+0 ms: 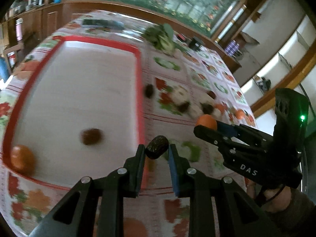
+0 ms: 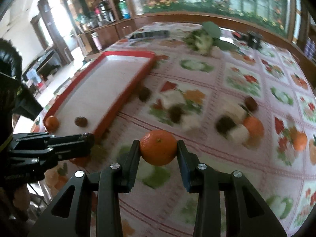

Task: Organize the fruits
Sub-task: 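Carry both fruits to the white tray and open both tools there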

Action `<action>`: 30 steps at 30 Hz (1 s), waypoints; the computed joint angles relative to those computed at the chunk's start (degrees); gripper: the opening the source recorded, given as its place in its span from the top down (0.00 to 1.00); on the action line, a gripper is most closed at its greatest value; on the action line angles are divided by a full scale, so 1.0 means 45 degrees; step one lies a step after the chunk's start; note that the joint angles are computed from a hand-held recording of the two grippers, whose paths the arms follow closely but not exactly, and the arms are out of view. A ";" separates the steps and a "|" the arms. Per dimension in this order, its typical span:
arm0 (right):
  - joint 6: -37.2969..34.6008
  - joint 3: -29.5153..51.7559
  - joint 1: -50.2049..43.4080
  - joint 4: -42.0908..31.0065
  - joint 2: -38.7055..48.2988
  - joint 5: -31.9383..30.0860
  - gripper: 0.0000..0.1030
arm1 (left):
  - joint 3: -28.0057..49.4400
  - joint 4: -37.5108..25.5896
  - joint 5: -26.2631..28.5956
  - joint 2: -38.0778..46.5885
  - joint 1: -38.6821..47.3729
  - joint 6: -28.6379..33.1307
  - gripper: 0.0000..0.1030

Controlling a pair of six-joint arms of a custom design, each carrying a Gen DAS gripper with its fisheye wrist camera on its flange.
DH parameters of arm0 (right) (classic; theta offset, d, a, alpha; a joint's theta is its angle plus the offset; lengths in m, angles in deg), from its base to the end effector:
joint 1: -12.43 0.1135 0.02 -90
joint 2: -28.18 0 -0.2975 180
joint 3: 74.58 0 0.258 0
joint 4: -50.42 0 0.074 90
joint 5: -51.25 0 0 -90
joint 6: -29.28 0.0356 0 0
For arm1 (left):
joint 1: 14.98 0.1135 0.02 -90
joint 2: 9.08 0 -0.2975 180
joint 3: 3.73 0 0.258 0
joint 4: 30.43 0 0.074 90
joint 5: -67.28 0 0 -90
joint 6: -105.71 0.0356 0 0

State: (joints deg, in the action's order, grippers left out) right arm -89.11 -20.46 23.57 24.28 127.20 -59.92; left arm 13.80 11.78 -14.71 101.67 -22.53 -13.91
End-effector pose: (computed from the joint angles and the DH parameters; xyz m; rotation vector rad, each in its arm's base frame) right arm 0.2764 0.0675 0.1238 -1.0030 2.5394 0.4359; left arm 0.1774 -0.0285 0.0492 -0.4182 2.4686 -0.4485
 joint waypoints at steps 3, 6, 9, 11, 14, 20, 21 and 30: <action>0.0629 0.0067 0.0933 0.0346 0.0160 0.0035 0.65 | -0.0348 0.0450 0.0489 0.0128 0.1667 0.0906 0.75; 0.1436 0.0328 0.2009 0.0653 0.0417 0.0081 0.65 | -0.0492 0.0527 0.1080 0.0230 0.3445 0.1800 0.75; 0.1956 0.0574 0.2977 0.0912 0.0716 0.0180 0.65 | -0.0393 0.0274 0.1433 0.0291 0.4960 0.2692 0.75; 0.2219 0.0784 0.3646 0.1060 0.1037 0.0448 0.65 | -0.0246 0.0030 0.1592 0.0371 0.5922 0.3263 0.75; 0.2664 0.1089 0.4521 0.1237 0.1654 0.0644 0.65 | -0.0020 -0.0062 0.1870 0.0727 0.7119 0.3906 0.75; 0.3097 0.1559 0.5436 0.1533 0.2657 0.1101 0.65 | 0.0618 -0.0279 0.1974 0.1637 0.8003 0.4269 0.75; 0.3117 0.1647 0.5489 0.1569 0.2813 0.1138 0.65 | 0.0711 -0.0260 0.2006 0.1786 0.8047 0.4302 0.75; 0.3193 0.1889 0.5784 0.1464 0.3303 0.1480 0.65 | 0.1485 -0.0995 0.1901 0.2370 0.8213 0.4536 0.74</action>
